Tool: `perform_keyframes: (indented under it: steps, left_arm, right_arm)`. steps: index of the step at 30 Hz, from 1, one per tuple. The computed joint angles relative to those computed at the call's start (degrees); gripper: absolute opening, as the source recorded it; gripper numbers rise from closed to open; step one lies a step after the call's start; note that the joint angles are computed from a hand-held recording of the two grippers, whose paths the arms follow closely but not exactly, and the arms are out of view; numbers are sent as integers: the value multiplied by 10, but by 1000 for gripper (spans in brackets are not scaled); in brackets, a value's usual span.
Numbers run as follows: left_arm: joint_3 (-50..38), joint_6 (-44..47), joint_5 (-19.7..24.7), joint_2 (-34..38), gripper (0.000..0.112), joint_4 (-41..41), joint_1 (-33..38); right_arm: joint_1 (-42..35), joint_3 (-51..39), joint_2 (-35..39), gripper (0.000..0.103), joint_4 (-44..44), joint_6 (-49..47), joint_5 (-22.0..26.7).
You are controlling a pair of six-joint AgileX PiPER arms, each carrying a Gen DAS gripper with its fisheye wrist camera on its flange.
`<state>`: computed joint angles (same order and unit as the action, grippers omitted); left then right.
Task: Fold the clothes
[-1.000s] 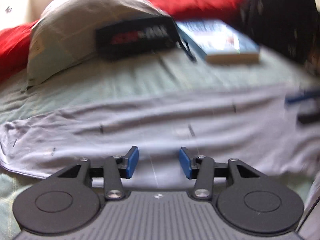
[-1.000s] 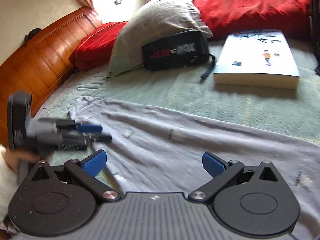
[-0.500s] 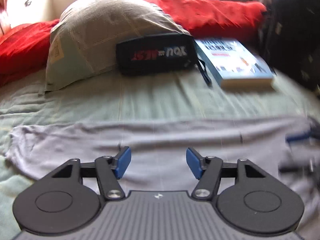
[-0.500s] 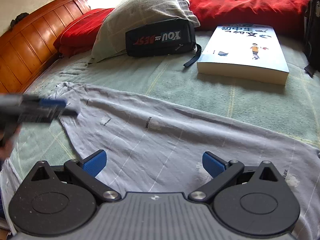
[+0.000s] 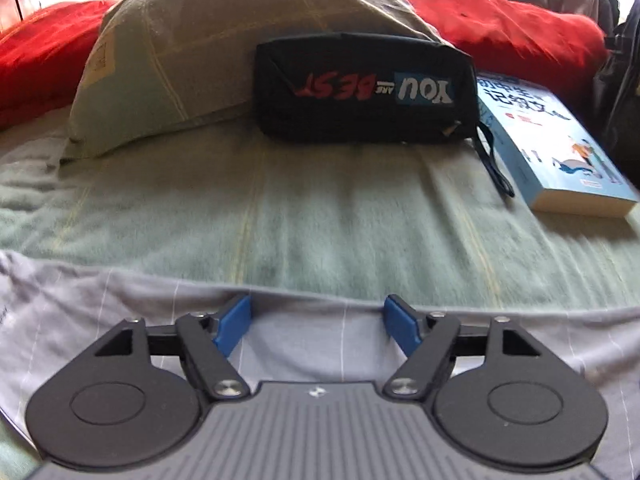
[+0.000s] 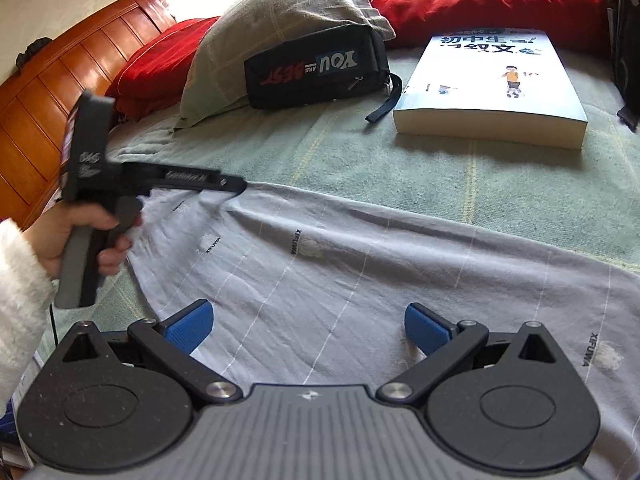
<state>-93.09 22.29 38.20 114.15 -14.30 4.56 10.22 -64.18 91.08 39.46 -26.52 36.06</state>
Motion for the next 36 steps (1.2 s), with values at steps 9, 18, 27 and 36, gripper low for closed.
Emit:
perform_keyframes:
  steps: [9,18,27,36]
  left_arm:
    - [45,174,166,-92,76,-232,8]
    - [15,131,238,-30,76,-278,-24]
    - [-25,48,194,-24,75,-203,12]
    - [9,150,257,-23,79,-338,-13]
  right_arm:
    - [-32,9,-27,103,61,-94,47]
    - [-49,9,-23,103,62,-98,51]
    - [-46,5,-15,103,56,-92,51]
    - [-35,5,-23,103,52,-99,55]
